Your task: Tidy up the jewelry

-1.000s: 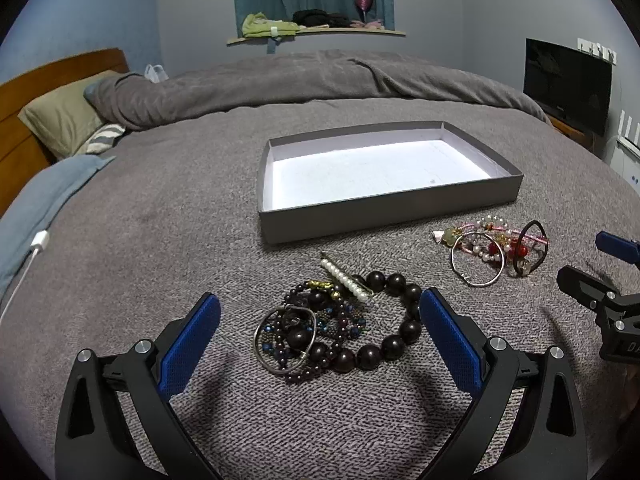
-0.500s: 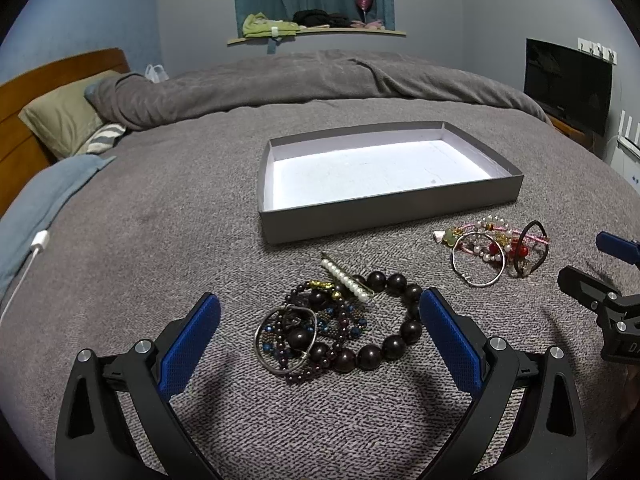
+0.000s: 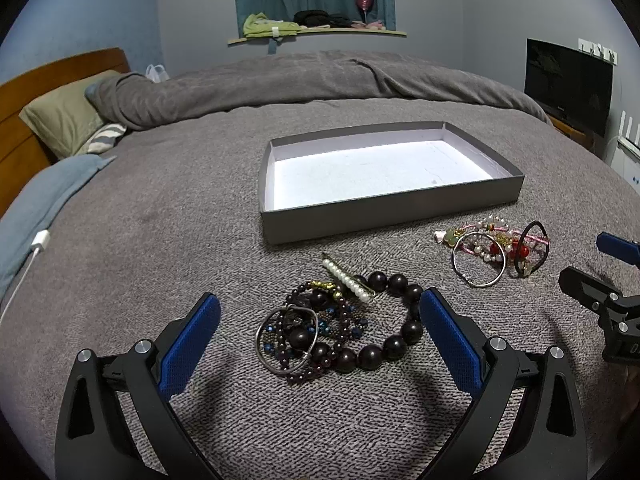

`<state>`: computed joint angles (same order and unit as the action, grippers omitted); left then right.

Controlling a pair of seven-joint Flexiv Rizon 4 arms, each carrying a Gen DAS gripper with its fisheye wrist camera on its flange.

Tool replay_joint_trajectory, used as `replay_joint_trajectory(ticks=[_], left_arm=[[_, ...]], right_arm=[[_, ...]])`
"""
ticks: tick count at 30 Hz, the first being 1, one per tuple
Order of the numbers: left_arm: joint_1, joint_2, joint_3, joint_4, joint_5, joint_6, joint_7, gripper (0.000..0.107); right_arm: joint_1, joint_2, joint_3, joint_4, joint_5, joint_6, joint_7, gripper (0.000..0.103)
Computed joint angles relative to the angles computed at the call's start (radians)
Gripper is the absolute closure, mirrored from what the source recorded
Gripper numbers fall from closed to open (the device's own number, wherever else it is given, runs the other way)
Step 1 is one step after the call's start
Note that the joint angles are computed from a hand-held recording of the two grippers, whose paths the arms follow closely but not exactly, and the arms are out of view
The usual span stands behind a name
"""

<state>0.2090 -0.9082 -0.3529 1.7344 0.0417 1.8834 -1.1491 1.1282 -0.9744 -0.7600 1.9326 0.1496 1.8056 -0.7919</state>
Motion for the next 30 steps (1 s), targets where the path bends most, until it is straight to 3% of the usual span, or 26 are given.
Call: replay_joint_trajectory(ticks=[10,14,21,24,25,30], left_arm=[[0.011,0.0,-0.011,0.002,0.006,-0.003,-0.001,0.008],[0.036,-0.004,-0.034,0.002,0.018,-0.007,0.005,0.008],[0.064,-0.019,-0.069,-0.012,0.005,-0.048,0.026,0.008],[0.067,-0.023,-0.073,-0.018,-0.003,-0.04,0.026,0.008],[0.066,-0.024,-0.072,-0.02,-0.005,-0.039,0.026,0.008],[0.057,-0.027,-0.063,-0.03,-0.015,-0.049,0.028,0.008]], right_arm=[[-0.009,0.003,0.01,-0.007,0.003,0.011,-0.008,0.005],[-0.046,0.027,0.062,-0.006,0.006,0.058,-0.037,0.005],[-0.059,0.018,0.074,-0.029,0.048,0.063,-0.092,0.005],[-0.11,0.035,0.122,-0.043,0.043,0.072,-0.1,0.006],[-0.121,0.037,0.129,-0.046,0.047,0.074,-0.1,0.007],[-0.147,0.046,0.137,-0.049,0.038,0.038,-0.102,0.037]])
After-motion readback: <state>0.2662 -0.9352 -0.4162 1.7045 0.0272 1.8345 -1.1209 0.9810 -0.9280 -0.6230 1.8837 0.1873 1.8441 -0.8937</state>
